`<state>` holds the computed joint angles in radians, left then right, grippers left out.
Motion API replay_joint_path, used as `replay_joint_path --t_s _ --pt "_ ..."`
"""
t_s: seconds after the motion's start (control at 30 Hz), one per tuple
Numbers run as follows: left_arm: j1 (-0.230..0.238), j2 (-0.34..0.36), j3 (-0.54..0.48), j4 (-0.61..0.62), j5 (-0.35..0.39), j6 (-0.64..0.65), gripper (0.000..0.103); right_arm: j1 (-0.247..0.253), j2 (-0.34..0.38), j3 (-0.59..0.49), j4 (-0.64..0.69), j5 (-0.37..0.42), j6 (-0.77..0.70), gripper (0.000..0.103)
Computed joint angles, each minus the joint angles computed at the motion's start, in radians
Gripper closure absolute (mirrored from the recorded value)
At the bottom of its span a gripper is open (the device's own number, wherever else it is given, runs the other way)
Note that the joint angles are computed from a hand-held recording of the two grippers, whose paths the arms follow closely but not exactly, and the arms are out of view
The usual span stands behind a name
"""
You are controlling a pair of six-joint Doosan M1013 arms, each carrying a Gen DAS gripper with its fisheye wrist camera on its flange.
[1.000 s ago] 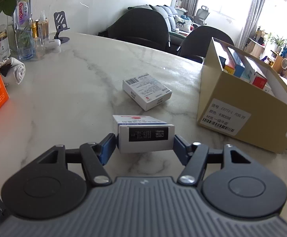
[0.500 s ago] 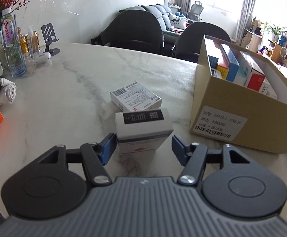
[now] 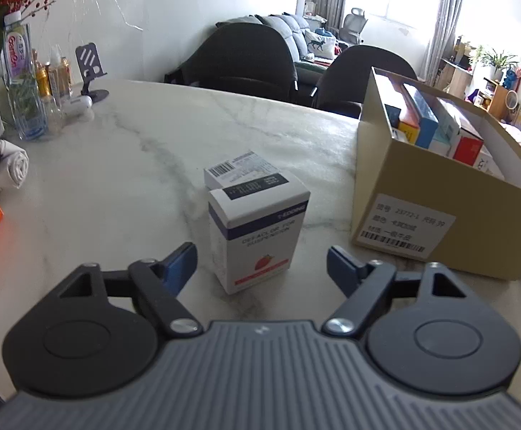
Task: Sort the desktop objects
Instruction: 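Regrasp the upright box, shift it toward the cardboard box, release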
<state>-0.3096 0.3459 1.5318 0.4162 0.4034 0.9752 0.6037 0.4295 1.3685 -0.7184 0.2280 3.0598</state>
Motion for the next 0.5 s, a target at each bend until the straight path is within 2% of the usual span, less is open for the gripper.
replay_joint_path --t_s 0.07,0.13,0.2,0.3,0.4,0.47,0.5 --pt "0.002 0.004 -0.001 0.058 -0.005 -0.022 0.008 0.0 0.001 -0.001 0.003 0.0 -0.004 0.04" --pt "0.004 0.014 -0.005 0.086 -0.021 0.016 0.006 0.0 0.001 -0.001 0.008 -0.001 -0.01 0.04" --pt "0.009 0.031 -0.019 0.02 -0.012 0.166 0.006 0.001 0.002 -0.002 0.012 -0.001 -0.015 0.04" --pt "0.016 0.04 -0.013 -0.034 -0.038 0.268 0.009 0.001 0.003 -0.003 0.019 -0.001 -0.024 0.04" --pt "0.021 0.04 -0.005 -0.093 -0.063 0.328 0.032 0.0 0.003 -0.003 0.02 -0.007 -0.025 0.039" --pt "0.022 0.039 -0.005 -0.128 -0.061 0.347 0.056 0.0 0.004 -0.004 0.03 -0.006 -0.033 0.039" --pt "0.021 0.038 -0.004 -0.127 -0.058 0.336 0.059 -0.001 0.005 -0.005 0.035 -0.006 -0.036 0.039"
